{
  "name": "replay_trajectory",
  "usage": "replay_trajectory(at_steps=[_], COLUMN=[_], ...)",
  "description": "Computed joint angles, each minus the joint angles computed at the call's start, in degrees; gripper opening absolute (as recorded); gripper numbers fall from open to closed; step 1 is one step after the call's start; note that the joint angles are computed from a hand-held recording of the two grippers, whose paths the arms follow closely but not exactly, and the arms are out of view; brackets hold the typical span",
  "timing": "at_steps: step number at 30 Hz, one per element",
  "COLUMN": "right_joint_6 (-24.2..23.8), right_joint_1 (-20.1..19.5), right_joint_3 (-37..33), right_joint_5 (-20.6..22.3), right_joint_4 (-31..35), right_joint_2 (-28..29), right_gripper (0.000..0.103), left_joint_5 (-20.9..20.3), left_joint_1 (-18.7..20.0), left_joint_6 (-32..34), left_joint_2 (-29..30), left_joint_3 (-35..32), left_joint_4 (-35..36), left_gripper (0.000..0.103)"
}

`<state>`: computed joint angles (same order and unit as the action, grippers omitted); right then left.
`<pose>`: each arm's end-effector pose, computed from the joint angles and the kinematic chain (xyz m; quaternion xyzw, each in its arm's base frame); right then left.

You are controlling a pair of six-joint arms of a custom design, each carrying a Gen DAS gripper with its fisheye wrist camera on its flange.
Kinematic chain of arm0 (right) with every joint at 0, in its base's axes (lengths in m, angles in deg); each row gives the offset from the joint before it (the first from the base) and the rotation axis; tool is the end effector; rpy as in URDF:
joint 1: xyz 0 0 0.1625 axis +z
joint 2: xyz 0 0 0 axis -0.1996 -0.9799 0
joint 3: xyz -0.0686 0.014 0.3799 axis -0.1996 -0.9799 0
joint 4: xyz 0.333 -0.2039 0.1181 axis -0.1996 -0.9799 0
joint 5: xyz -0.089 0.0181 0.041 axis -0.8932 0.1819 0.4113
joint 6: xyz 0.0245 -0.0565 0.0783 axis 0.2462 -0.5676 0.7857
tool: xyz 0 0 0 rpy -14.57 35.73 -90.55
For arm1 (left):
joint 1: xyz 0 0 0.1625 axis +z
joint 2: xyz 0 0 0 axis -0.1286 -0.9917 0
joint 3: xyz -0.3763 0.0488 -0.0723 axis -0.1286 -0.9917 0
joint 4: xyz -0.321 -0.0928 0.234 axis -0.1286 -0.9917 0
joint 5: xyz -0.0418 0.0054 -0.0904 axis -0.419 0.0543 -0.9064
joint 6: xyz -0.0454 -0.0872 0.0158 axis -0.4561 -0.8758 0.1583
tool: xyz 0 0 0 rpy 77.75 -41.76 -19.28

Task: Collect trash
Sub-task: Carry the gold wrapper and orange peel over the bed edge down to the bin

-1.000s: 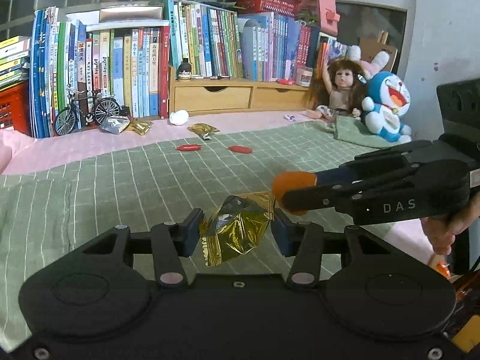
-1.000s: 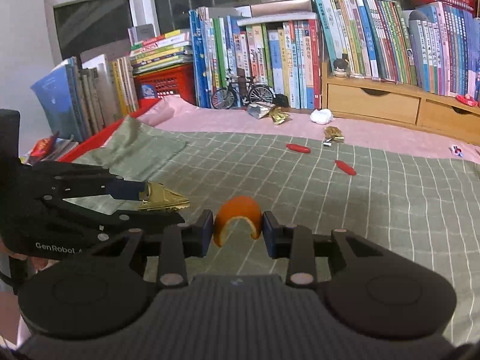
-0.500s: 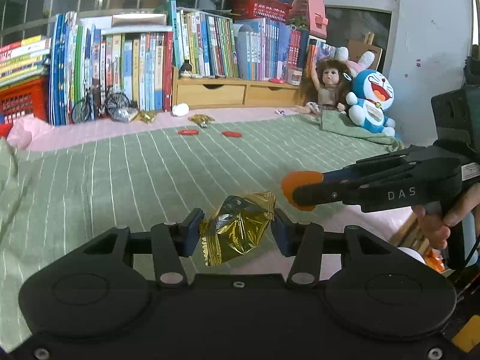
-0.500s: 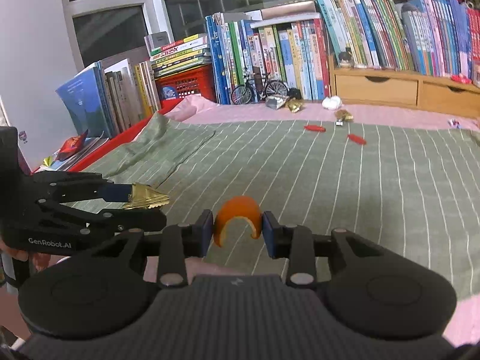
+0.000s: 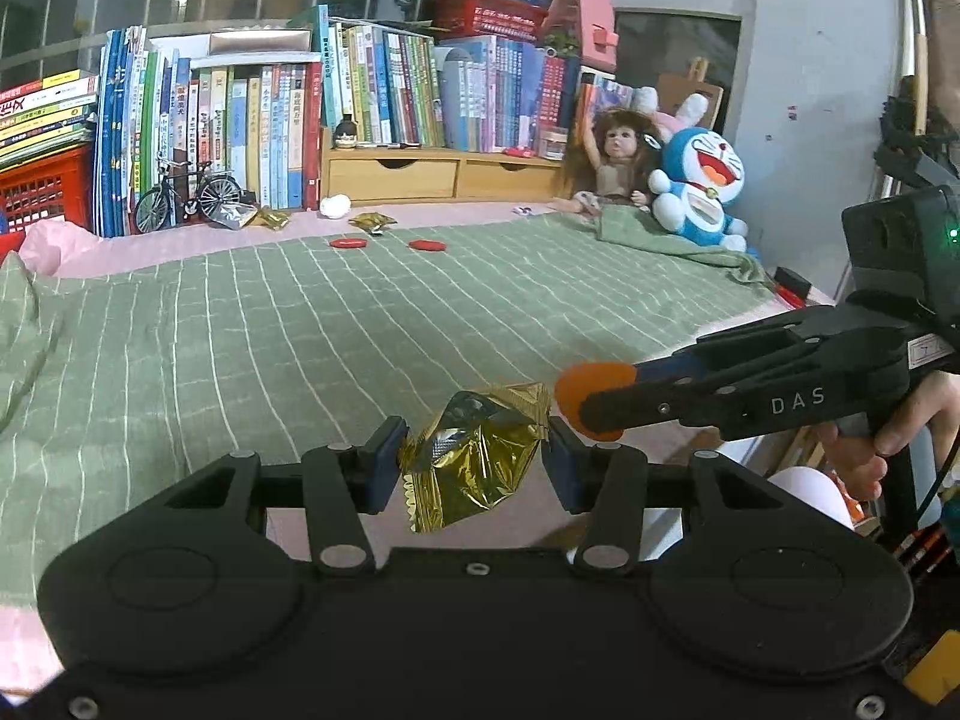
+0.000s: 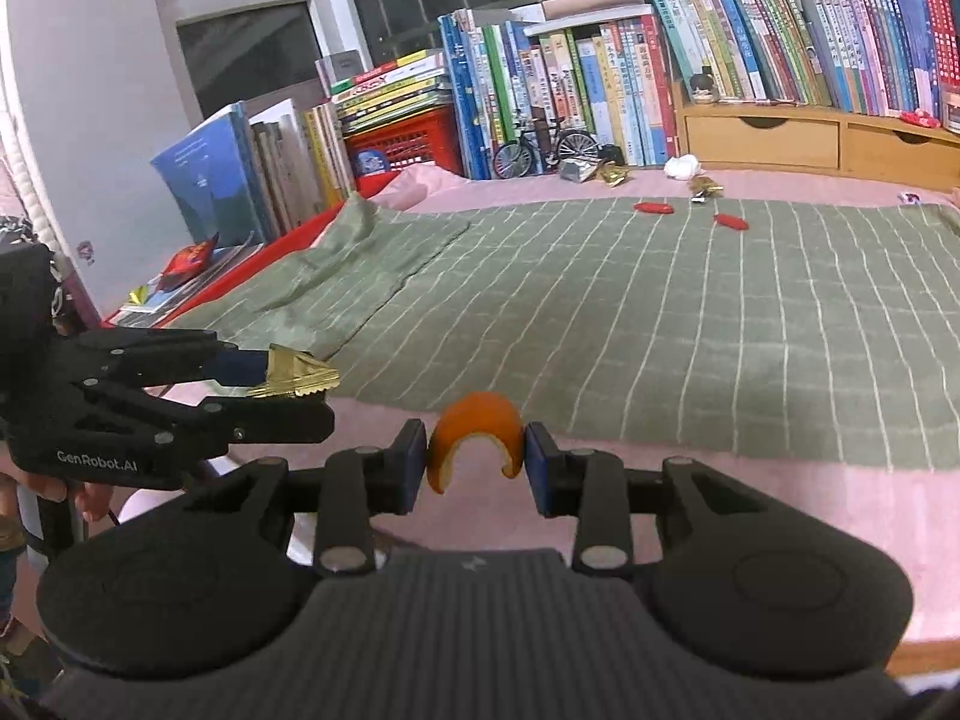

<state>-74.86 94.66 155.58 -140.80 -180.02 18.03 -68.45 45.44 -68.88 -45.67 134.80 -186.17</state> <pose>0.0641 -0.7107 0.3918 0.3914 -0.8785 0.2657 0.0668 -0.4097 -0.5771 0.0723 0.2759 0.8550 -0.3920 0.1979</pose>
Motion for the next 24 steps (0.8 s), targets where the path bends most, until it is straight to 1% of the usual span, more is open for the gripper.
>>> replay_trajectory(at_steps=[6,9,10,13,16,19,24], right_joint_6=[-0.84,-1.01,-0.94,-0.52,-0.3,-1.03,-1.86], right_joint_1=[-0.64,-1.07,-1.24,-2.09,-2.75,-3.23,-3.89], right_joint_3=[4.88,7.67,8.43,10.51,12.34,14.35,16.23], right_joint_5=[0.6,0.52,0.37,0.13,-0.66,-1.43,-3.01], right_joint_4=[0.25,-0.56,-0.67,0.68,0.91,0.77,2.09], right_joint_2=[-3.53,-5.24,-5.69,-7.21,-8.39,-9.77,-11.04], right_gripper=[0.039,0.039,0.039,0.039,0.039,0.039,0.039], left_joint_5=[-0.37,-1.43,-1.29,0.88,-0.53,0.35,0.01], left_joint_1=[-1.51,-1.85,-2.09,-3.11,-3.21,-3.49,-3.37], left_joint_6=[-2.31,-5.71,-6.53,-8.06,-12.58,-16.22,-21.37], left_joint_2=[-2.02,-3.11,-3.41,-3.97,-5.15,-5.85,-6.75], left_joint_3=[4.45,7.2,8.2,10.57,13.59,15.86,18.99], left_joint_4=[0.81,-0.01,-0.16,2.06,2.51,4.48,6.12], left_gripper=[0.047,0.047,0.047,0.047,0.047,0.047,0.047])
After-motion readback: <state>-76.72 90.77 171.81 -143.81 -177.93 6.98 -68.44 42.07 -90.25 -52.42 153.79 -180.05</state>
